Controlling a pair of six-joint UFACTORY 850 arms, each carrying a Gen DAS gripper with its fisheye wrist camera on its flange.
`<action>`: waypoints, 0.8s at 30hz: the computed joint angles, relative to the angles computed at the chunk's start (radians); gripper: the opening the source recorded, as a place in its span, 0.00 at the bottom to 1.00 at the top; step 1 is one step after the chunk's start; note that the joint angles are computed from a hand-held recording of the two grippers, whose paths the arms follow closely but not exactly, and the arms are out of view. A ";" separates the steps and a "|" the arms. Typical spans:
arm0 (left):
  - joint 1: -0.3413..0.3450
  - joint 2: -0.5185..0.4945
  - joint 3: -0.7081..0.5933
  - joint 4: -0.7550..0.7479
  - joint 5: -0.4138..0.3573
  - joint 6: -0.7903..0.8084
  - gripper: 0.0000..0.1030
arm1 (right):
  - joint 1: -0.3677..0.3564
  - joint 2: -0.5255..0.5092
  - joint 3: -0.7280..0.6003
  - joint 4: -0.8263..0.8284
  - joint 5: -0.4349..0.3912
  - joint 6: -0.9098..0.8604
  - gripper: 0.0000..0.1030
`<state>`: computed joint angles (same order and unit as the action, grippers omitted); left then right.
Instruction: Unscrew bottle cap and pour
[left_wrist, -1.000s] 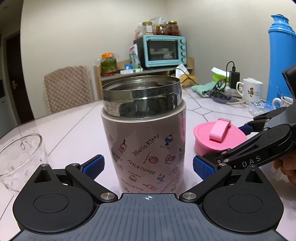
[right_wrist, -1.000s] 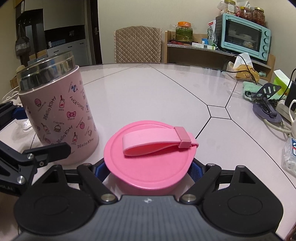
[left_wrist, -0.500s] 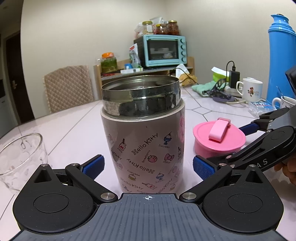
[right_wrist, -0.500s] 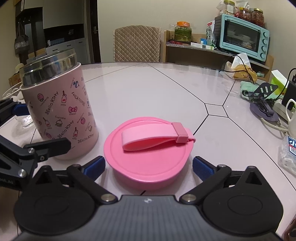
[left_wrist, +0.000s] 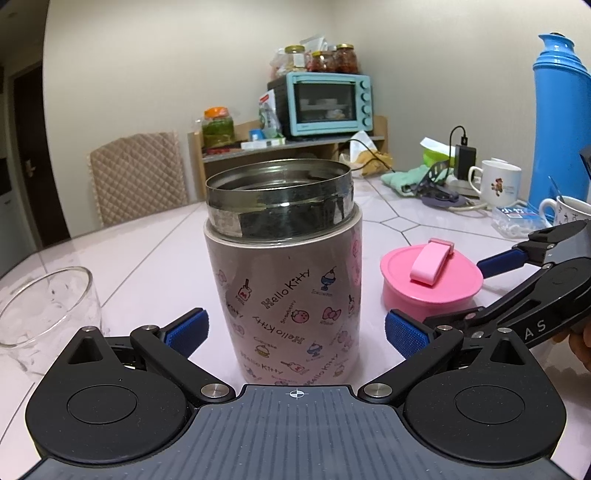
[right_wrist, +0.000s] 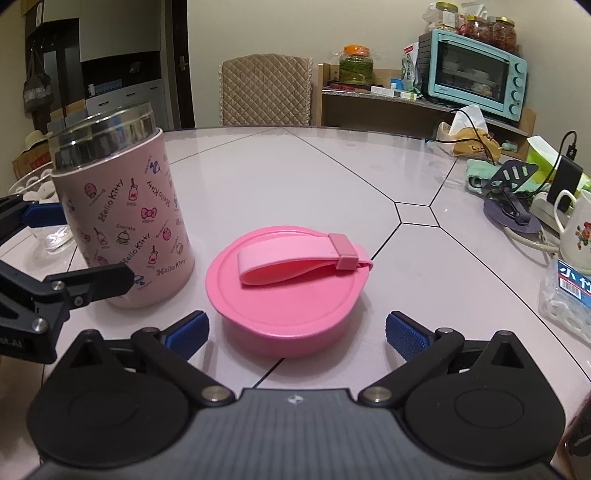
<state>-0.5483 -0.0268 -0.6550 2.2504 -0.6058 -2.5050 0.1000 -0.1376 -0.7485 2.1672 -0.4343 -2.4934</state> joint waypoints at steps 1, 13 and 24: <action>-0.002 0.003 0.001 -0.004 0.000 0.004 1.00 | -0.002 0.004 0.004 0.003 -0.003 0.000 1.00; -0.032 0.024 0.016 -0.062 -0.015 0.042 1.00 | -0.031 0.043 0.043 -0.035 -0.046 0.039 1.00; -0.062 0.055 0.045 -0.102 -0.053 0.053 1.00 | -0.043 0.075 0.069 -0.046 -0.071 0.047 1.00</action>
